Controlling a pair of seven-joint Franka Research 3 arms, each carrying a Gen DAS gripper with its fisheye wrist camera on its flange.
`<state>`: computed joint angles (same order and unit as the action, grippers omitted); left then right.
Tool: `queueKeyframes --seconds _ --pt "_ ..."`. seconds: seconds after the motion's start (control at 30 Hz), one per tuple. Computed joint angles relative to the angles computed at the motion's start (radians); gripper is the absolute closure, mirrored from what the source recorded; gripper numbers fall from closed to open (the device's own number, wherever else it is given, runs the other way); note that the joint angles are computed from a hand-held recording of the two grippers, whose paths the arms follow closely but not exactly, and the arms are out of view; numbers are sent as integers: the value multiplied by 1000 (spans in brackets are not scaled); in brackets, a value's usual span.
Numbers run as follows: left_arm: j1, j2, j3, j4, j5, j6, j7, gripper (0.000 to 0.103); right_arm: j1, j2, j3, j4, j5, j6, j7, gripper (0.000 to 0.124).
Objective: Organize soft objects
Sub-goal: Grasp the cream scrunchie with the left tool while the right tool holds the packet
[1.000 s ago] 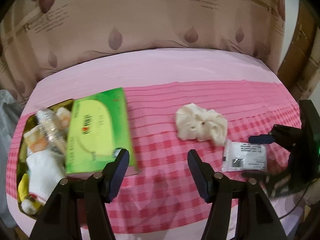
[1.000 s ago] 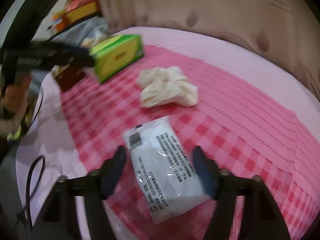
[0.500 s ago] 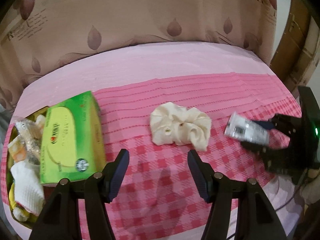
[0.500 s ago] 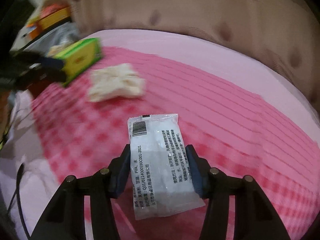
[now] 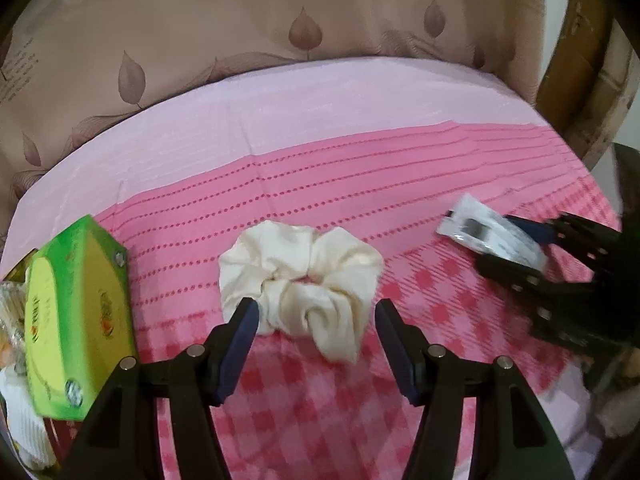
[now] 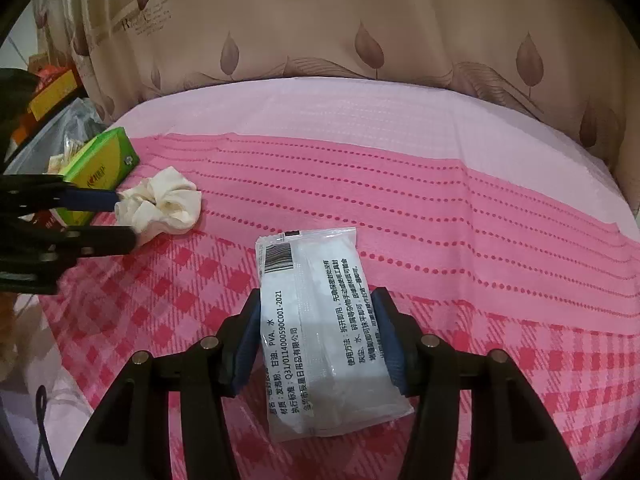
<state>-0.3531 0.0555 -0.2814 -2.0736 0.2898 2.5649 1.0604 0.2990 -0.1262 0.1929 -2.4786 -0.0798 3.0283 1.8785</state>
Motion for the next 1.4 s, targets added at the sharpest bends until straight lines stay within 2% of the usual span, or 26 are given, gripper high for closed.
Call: queueKeyframes --seconds 0.17,0.27,0.3,0.33,0.37,0.47,0.87,1.4 --pt "6 55 12 44 20 -31 -31 41 17 6 -12 5 45 3 -37 72" --pt "20 54 15 25 -15 19 -26 42 44 -10 -39 -15 114 11 -99 72" --pt "27 47 14 12 -42 41 -15 47 43 -14 -38 -19 123 12 -107 71" --pt "33 44 13 5 -63 51 -3 72 37 -13 -32 -17 121 11 -106 71" --pt "34 42 16 6 -56 41 -8 82 41 -30 -39 -35 136 12 -123 71" --pt "46 28 14 -8 -111 57 28 89 9 -28 -9 -31 103 6 -99 70" --pt "50 -66 21 -80 -141 99 55 90 -24 -20 22 -14 -2 -11 -7 70" --pt "70 -247 42 -176 -89 90 -24 90 -28 -19 25 -9 -67 -20 50 70"
